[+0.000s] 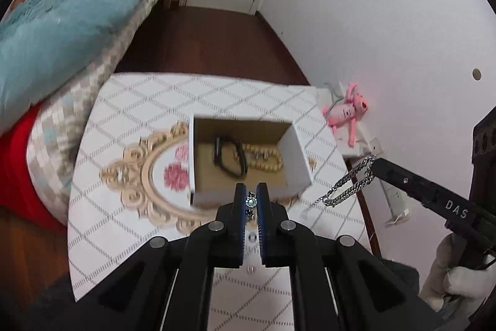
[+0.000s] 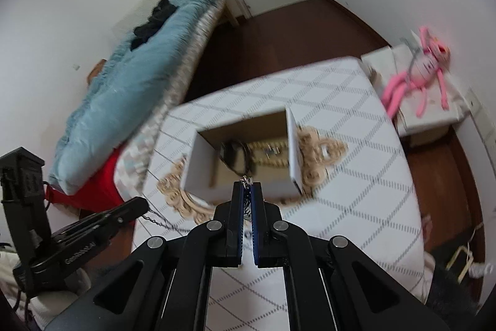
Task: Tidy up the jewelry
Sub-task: 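Lift the silver chain with the right tool while the left tool grasps a small silver charm, then lower the chain into the box with the right tool while the left tool drops the charm in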
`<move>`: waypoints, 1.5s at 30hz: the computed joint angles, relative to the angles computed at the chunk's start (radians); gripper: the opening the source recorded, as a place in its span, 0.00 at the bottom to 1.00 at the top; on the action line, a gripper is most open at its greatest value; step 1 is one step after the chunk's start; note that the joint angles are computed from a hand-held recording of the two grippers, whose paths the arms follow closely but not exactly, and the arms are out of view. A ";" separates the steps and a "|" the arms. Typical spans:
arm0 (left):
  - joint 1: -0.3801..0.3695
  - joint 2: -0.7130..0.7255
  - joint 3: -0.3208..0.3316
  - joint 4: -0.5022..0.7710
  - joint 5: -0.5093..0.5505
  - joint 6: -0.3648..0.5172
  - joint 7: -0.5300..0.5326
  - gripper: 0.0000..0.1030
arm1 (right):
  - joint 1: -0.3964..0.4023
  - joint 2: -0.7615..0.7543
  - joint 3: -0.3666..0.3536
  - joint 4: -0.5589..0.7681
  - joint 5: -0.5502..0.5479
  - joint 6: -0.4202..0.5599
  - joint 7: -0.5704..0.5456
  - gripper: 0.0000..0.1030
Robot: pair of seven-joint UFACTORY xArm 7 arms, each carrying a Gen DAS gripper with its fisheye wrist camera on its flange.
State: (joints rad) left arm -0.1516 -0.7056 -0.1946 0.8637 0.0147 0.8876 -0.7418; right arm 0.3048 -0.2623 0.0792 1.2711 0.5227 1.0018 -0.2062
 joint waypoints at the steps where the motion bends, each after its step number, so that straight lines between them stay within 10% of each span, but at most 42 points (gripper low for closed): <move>1: 0.003 0.019 0.008 0.017 0.003 -0.006 0.010 0.04 | 0.003 0.029 0.002 0.042 -0.004 0.007 -0.005 0.04; 16: 0.003 0.289 0.122 0.098 -0.098 -0.022 0.182 0.05 | 0.014 0.363 0.088 0.347 -0.109 0.134 0.049 0.04; 25: 0.046 0.344 0.096 0.150 -0.043 0.101 0.092 0.07 | 0.044 0.494 0.104 0.412 -0.223 0.202 0.075 0.04; 28: 0.055 0.337 0.088 0.154 -0.002 0.119 0.065 0.22 | 0.064 0.515 0.094 0.430 -0.324 0.216 0.101 0.05; 30: 0.061 0.336 0.079 0.161 0.029 0.135 0.043 0.49 | 0.075 0.505 0.086 0.421 -0.395 0.202 0.112 0.06; 35: 0.070 0.329 0.053 0.169 0.110 0.163 -0.007 0.66 | 0.071 0.473 0.079 0.407 -0.463 0.157 0.119 0.10; 40: 0.073 0.287 0.016 0.116 0.206 0.154 -0.088 0.80 | 0.070 0.404 0.077 0.318 -0.532 0.099 0.141 0.48; 42: 0.069 0.274 0.008 0.094 0.221 0.159 -0.110 1.00 | 0.068 0.376 0.078 0.270 -0.549 0.074 0.156 0.63; 45: 0.056 0.262 0.006 0.062 0.220 0.158 -0.121 1.00 | 0.062 0.345 0.080 0.210 -0.563 0.035 0.184 0.83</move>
State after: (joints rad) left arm -0.0953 -0.4432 -0.1889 0.9260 0.2343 1.0458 -0.8631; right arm 0.3666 0.0829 0.1589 1.4811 -0.0406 1.0366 -0.0223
